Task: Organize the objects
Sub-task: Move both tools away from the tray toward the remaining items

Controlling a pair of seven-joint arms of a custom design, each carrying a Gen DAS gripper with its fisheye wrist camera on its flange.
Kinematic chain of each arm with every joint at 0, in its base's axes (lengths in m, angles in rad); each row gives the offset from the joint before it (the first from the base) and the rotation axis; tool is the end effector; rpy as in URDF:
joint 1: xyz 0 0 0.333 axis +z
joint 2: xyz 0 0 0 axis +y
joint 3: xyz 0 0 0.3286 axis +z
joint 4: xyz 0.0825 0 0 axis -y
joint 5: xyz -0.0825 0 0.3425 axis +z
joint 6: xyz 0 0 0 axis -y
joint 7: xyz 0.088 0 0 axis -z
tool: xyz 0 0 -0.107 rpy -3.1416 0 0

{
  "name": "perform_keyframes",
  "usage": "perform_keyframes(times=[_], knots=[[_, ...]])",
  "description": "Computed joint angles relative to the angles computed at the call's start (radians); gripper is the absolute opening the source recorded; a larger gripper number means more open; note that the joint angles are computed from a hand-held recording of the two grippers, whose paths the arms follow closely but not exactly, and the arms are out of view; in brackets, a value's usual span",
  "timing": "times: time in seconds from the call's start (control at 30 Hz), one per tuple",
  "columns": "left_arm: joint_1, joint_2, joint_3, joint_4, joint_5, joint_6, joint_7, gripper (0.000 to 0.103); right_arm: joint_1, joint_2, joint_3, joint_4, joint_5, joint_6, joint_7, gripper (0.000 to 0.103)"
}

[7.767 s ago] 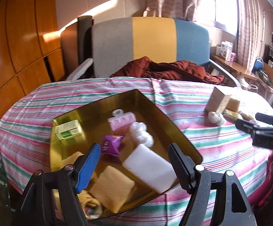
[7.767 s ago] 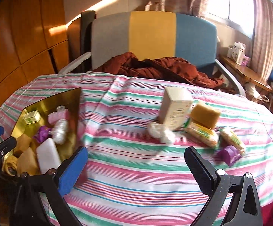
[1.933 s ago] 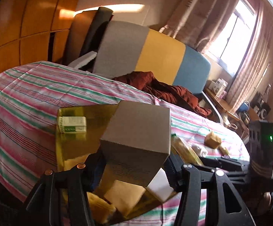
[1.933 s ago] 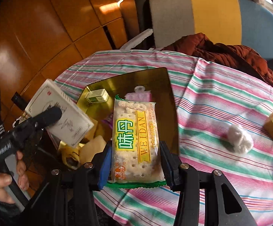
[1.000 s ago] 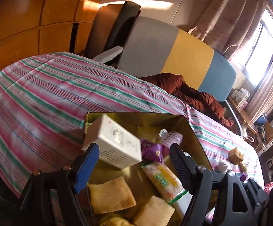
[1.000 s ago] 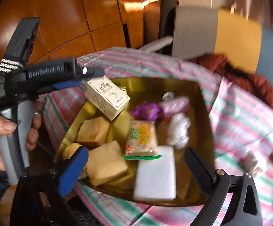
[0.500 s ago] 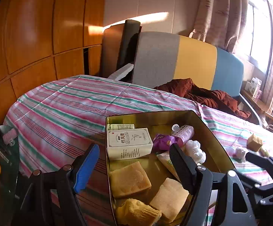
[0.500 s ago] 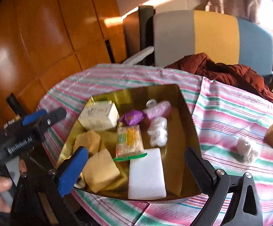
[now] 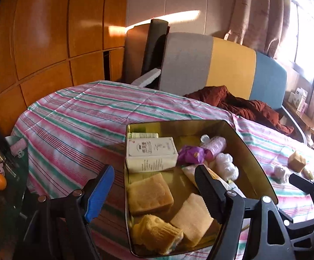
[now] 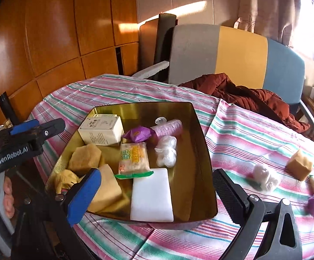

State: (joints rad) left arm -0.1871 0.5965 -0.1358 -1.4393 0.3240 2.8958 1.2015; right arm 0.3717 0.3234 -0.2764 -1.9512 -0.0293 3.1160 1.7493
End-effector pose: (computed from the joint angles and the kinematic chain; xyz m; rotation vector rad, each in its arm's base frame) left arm 0.6975 -0.2238 0.4770 -1.5931 1.8963 -0.9481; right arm 0.6289 0.0825 0.4605 -1.7040 1.7059 -0.7520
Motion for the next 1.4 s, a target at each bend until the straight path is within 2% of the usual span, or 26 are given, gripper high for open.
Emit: perform_keyframes(times=[0.2,0.3,0.47,0.53,0.77,1.03,1.33,1.4], knots=[[-0.007,-0.01,-0.01,-0.019,0.008,-0.01,0.025,0.078,0.059,-0.005,-0.072,-0.018,-0.05,-0.007,0.054,0.103],[-0.025,-0.014,0.005,-0.026,0.024,-0.01,0.021,0.078,0.083,-0.008,-0.105,-0.03,-0.079,-0.002,0.086,0.103],[-0.035,-0.021,0.007,-0.035,0.036,-0.008,0.022,0.079,0.156,-0.008,-0.204,-0.046,-0.138,0.014,0.172,0.103],[-0.038,-0.023,0.008,-0.037,0.042,-0.009,0.023,0.079,0.199,-0.006,-0.261,-0.05,-0.163,0.019,0.215,0.103],[-0.047,-0.029,0.0,-0.039,0.054,-0.018,0.046,0.08,0.232,-0.013,-0.333,-0.061,-0.209,0.011,0.291,0.103],[-0.065,-0.026,-0.006,-0.03,0.067,-0.032,0.083,0.08,0.187,-0.036,-0.339,-0.081,-0.286,-0.01,0.378,0.103],[-0.079,-0.019,-0.027,-0.013,0.064,-0.05,0.143,0.08,0.1,-0.061,-0.321,-0.089,-0.418,-0.043,0.464,0.103],[-0.084,-0.015,-0.033,-0.004,0.063,-0.055,0.162,0.08,0.064,-0.071,-0.305,-0.086,-0.438,-0.053,0.474,0.103]])
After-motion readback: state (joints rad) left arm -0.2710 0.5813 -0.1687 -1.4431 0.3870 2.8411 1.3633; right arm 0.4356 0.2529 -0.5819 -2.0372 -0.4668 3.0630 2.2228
